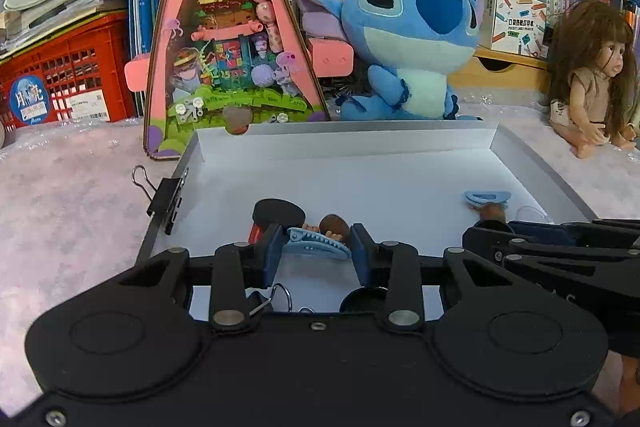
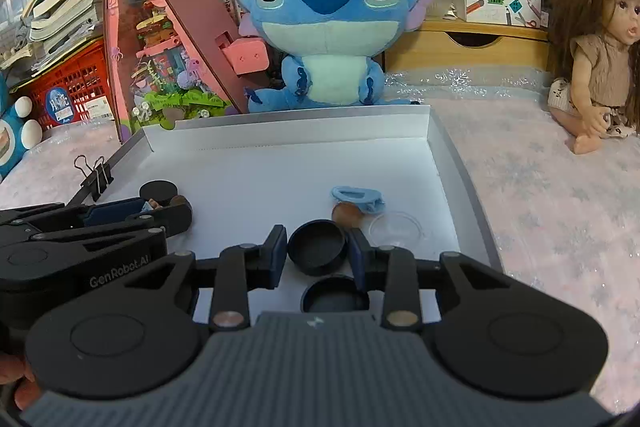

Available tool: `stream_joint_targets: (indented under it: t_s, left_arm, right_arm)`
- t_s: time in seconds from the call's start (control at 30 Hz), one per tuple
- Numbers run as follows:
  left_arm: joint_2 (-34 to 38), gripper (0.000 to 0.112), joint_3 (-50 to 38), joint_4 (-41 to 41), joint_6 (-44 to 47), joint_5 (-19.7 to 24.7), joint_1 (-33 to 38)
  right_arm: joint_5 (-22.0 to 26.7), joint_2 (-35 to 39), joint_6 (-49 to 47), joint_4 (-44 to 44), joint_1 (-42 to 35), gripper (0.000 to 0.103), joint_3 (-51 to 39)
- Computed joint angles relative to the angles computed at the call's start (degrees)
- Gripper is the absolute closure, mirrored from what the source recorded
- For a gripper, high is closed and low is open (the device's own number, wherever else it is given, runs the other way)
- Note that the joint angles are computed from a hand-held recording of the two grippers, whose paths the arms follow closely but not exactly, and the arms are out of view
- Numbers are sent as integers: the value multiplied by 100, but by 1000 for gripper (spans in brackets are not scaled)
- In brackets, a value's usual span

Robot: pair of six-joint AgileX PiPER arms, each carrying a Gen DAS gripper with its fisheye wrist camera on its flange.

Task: Organize rigid objects
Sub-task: 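Carry the blue comb and black lid into the tray and open both tools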

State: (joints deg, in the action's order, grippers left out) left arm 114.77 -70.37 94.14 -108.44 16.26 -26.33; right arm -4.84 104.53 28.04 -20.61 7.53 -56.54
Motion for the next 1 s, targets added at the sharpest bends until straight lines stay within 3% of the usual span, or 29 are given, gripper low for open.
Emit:
stream_joint_targets:
  t_s: [0.37, 0.6, 0.63, 0.67, 1.0]
  left_arm:
    - [49, 77, -13, -67, 50, 51, -5]
    - [-50, 76, 56, -185, 175, 96, -19]
    - [-83, 72, 79, -176, 173, 123, -32]
    - [-122, 68, 104, -176, 171, 156, -48]
    - [-795, 46, 644, -60, 43, 313, -177]
  right_arm:
    - [-6, 4, -348, 355, 16, 64, 2]
    - [-121, -17, 10, 19, -18, 59, 67]
    - [-136, -37, 26, 1, -25, 57, 85]
    - [-167, -68, 19, 10, -35, 47, 115]
    - [-332, -730, 376, -252, -115, 34, 595]
